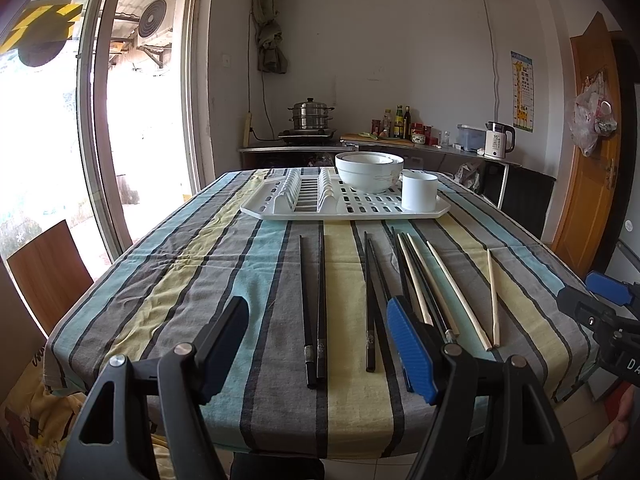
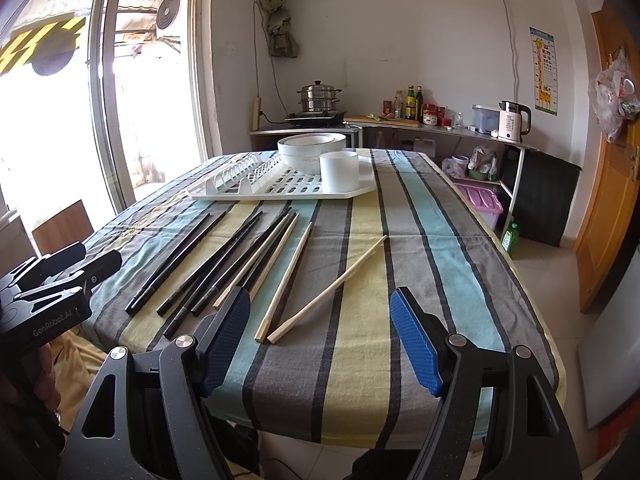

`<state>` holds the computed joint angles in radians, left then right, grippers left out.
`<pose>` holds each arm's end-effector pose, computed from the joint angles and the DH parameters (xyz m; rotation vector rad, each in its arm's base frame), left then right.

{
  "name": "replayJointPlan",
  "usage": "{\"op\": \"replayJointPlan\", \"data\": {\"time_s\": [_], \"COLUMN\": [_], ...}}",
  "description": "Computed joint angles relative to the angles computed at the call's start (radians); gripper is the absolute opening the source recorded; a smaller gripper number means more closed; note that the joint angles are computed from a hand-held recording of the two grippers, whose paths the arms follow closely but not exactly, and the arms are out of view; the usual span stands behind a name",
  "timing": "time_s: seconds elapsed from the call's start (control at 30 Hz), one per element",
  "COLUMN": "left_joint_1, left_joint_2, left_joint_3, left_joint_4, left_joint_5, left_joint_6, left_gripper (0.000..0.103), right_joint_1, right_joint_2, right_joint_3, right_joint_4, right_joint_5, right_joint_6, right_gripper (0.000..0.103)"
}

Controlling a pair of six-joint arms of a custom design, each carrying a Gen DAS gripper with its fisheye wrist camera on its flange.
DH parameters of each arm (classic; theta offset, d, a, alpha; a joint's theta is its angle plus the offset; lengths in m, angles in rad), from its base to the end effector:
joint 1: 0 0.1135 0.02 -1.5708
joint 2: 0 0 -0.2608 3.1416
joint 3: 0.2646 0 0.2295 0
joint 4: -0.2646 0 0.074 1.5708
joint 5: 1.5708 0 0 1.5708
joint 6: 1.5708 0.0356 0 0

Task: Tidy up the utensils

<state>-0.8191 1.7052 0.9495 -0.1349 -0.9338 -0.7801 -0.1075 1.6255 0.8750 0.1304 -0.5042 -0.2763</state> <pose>0.2375 -0.2122 0.1897 -0.3217 2.0320 0.1977 0.3228 -0.0175 0.2056 -0.4551 2.0721 0.3253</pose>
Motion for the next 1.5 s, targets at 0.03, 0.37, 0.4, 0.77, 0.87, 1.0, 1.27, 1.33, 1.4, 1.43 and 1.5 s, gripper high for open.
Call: {"op": "replayJointPlan", "data": {"time_s": [0.03, 0.37, 0.4, 0.77, 0.87, 1.0, 1.27, 1.33, 1.4, 1.43, 1.5], "left_joint_1": [0.002, 0.003, 0.003, 0.005, 0.004, 0.004, 0.002, 0.001, 0.002, 0.002, 0.001], "left_joint_2": [0.0, 0.002, 0.002, -0.002, -0.003, -0.006, -0.006, -0.005, -0.006, -0.006, -0.005], "left_joint_3": [-0.002, -0.004, -0.004, -0.004, -0.007, -0.014, -0.014, -0.014, -0.015, -0.015, -0.014], "left_joint_4": [0.006, 0.013, 0.014, 0.011, 0.014, 0.019, 0.021, 0.02, 0.021, 0.021, 0.02], "left_joint_5": [0.002, 0.001, 0.001, 0.006, 0.007, 0.009, 0.01, 0.008, 0.01, 0.01, 0.009], "left_joint_6": [0.004, 0.006, 0.007, 0.006, 0.008, 0.006, 0.005, 0.004, 0.003, 0.003, 0.002], "left_gripper": [0.074, 0.074, 0.074, 0.074, 0.074, 0.074, 0.074, 0.074, 0.074, 0.074, 0.074], "right_joint_1": [0.0, -0.002, -0.003, -0.001, 0.001, 0.001, -0.001, -0.001, -0.001, -0.001, -0.001], "right_joint_2": [0.0, -0.003, -0.003, -0.015, -0.015, -0.015, -0.017, -0.016, -0.018, -0.017, -0.016], "right_joint_3": [0.001, 0.003, 0.004, -0.002, -0.001, 0.0, -0.002, -0.001, -0.001, -0.002, -0.002], "right_joint_4": [-0.002, -0.003, -0.004, 0.001, 0.001, -0.001, 0.001, -0.001, -0.002, 0.001, 0.0], "right_joint_5": [-0.001, -0.002, -0.003, -0.001, 0.0, -0.001, -0.001, -0.002, -0.002, -0.002, -0.002], "right_joint_6": [0.0, -0.001, -0.001, 0.003, 0.004, 0.005, 0.004, 0.004, 0.004, 0.004, 0.004], "right_gripper": [0.073, 0.073, 0.073, 0.073, 0.073, 0.073, 0.073, 0.073, 0.073, 0.073, 0.073]}}
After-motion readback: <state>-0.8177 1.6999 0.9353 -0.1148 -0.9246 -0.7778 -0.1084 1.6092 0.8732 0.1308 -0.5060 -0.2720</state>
